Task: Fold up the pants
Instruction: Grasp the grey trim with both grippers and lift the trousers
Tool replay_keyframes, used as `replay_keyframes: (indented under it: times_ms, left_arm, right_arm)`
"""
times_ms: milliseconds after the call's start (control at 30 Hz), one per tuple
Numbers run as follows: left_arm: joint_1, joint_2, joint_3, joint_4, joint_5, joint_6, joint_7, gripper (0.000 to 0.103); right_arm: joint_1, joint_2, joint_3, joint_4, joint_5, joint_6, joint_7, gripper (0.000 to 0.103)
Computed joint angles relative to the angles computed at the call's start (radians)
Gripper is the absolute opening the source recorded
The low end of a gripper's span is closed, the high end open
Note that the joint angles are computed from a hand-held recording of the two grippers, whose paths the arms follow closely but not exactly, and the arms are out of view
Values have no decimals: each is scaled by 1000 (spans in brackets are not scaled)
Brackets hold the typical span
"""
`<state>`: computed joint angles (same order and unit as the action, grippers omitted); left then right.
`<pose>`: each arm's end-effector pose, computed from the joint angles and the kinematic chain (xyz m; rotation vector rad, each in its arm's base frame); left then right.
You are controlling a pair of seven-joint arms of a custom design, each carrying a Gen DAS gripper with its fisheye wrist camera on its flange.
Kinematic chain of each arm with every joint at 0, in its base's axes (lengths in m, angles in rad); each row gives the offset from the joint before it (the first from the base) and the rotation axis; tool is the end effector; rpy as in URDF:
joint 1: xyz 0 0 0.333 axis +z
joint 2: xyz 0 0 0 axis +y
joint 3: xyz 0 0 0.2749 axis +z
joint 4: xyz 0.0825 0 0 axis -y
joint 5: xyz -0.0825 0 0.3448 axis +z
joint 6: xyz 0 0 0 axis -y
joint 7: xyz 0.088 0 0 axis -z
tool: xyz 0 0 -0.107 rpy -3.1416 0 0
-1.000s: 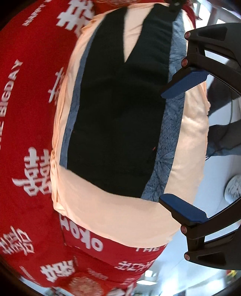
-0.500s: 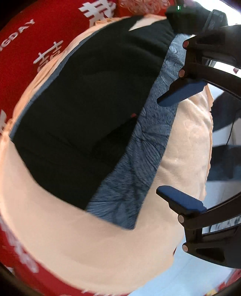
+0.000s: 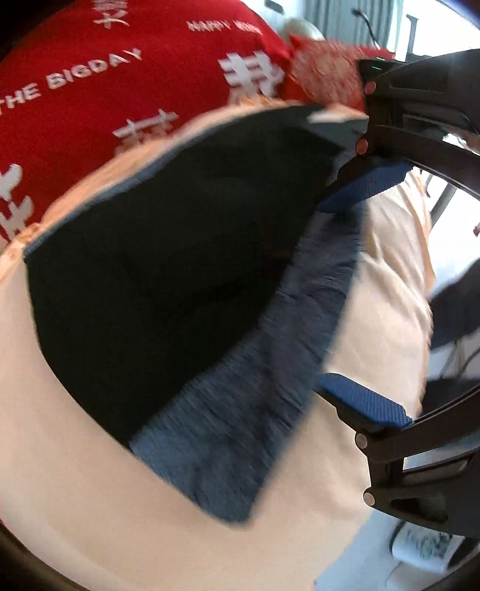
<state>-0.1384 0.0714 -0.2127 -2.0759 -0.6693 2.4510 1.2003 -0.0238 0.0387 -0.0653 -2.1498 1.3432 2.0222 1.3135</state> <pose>0.5186 -0.1887 0.4077 2.3252 -1.4067 0.6625 0.5200 0.0103 0.3884 -0.9915 1.8870 0.9106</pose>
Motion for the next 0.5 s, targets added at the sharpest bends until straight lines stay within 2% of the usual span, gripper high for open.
replay_keyframes:
  times_ms: [33,67,100,200,300,367,500]
  left_arm:
    - [-2,16,1,16,12,20,-22,89]
    - [-3,33,3,32,36,38,-50,82]
    - [-5,53,5,54,78,48,-90,61]
    - [9,86,1,101,150,-4,-128,43]
    - [17,97,-9,128,195,-55,-108,41]
    - [21,111,-13,149,215,-80,-98,41]
    - [20,134,-18,187,260,-113,-99,41]
  right_arm:
    - [-4,-10,-3,6,-1,-18,-12,11]
    - [-7,-14,-6,18,-3,-39,-23,11]
    - [-12,-15,-12,26,-7,-66,-37,11]
    - [-14,-20,-15,41,-97,-87,-16,12]
    - [-35,-69,-39,-23,-242,-27,41,16]
    - [-57,-107,-60,-86,-296,20,82,34]
    - [-96,-185,-96,-213,-311,91,122,43]
